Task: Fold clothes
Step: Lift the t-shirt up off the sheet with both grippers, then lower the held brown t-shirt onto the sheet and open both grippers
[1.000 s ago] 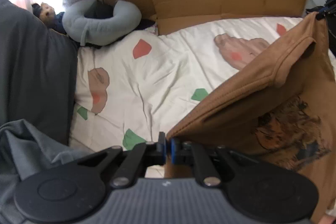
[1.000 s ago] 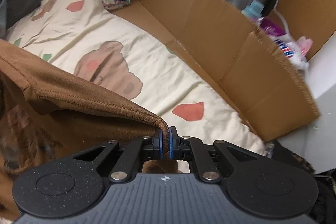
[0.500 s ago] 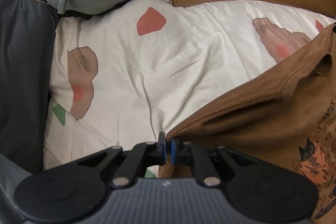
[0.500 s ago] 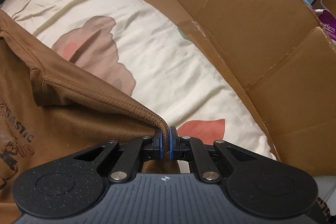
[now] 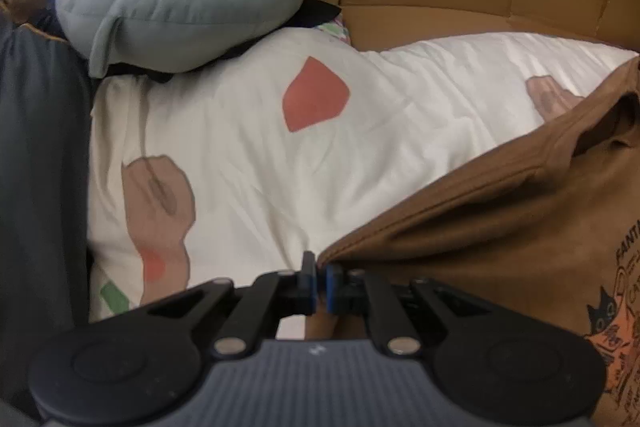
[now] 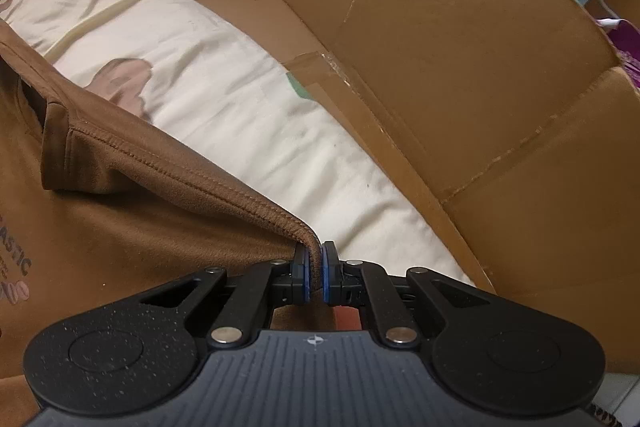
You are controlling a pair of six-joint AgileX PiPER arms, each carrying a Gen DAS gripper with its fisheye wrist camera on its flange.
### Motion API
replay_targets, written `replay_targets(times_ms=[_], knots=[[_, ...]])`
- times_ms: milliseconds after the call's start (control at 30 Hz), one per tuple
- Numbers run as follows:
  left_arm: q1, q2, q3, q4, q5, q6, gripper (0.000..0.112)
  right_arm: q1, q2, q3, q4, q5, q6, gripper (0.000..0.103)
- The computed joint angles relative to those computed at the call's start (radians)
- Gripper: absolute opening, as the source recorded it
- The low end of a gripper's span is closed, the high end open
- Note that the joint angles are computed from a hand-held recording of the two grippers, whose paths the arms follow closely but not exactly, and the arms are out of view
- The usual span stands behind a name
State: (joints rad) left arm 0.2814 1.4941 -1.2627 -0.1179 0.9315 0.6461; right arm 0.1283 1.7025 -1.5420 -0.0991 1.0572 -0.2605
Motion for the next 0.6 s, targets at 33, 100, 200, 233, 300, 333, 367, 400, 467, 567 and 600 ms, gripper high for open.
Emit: replay_targets(times_ms=[33, 100, 200, 233, 300, 333, 367, 400, 467, 567, 600], knots=[[0.004, 0.019, -0.013, -0.008, -0.006, 0.008, 0.004, 0.000, 0.015, -0.013, -0.005, 0.000, 0.000, 0.004], [0.007, 0.053, -0.036, -0.019, -0.021, 0.019, 0.005, -0.003, 0.045, -0.041, -0.009, 0.001, 0.004, 0.004], [-0.005, 0.106, -0.076, -0.019, -0.035, 0.027, 0.005, -0.012, 0.077, -0.058, -0.010, -0.005, 0.015, 0.004], [-0.010, 0.126, -0.094, -0.018, -0.036, 0.029, 0.005, -0.016, 0.087, -0.062, -0.009, -0.008, 0.019, 0.004], [-0.017, 0.158, -0.126, -0.021, -0.031, 0.024, 0.005, -0.022, 0.107, -0.072, -0.009, -0.010, 0.023, 0.003], [-0.023, 0.171, -0.139, -0.019, -0.031, 0.021, 0.005, -0.024, 0.117, -0.076, -0.010, -0.006, 0.015, 0.003], [-0.031, 0.180, -0.148, -0.014, -0.036, 0.017, 0.005, -0.027, 0.126, -0.079, -0.012, -0.003, 0.009, 0.003], [-0.040, 0.190, -0.158, -0.008, -0.041, 0.014, 0.005, -0.030, 0.131, -0.078, -0.015, -0.005, 0.009, 0.003], [-0.059, 0.206, -0.165, 0.013, -0.063, 0.000, 0.005, -0.036, 0.129, -0.065, -0.018, -0.022, 0.033, 0.003], [-0.079, 0.218, -0.169, 0.034, -0.094, -0.016, 0.005, -0.042, 0.115, -0.034, -0.026, -0.056, 0.084, 0.002], [-0.084, 0.217, -0.168, 0.038, -0.107, -0.015, 0.005, -0.036, 0.107, -0.021, -0.043, -0.063, 0.085, 0.002]])
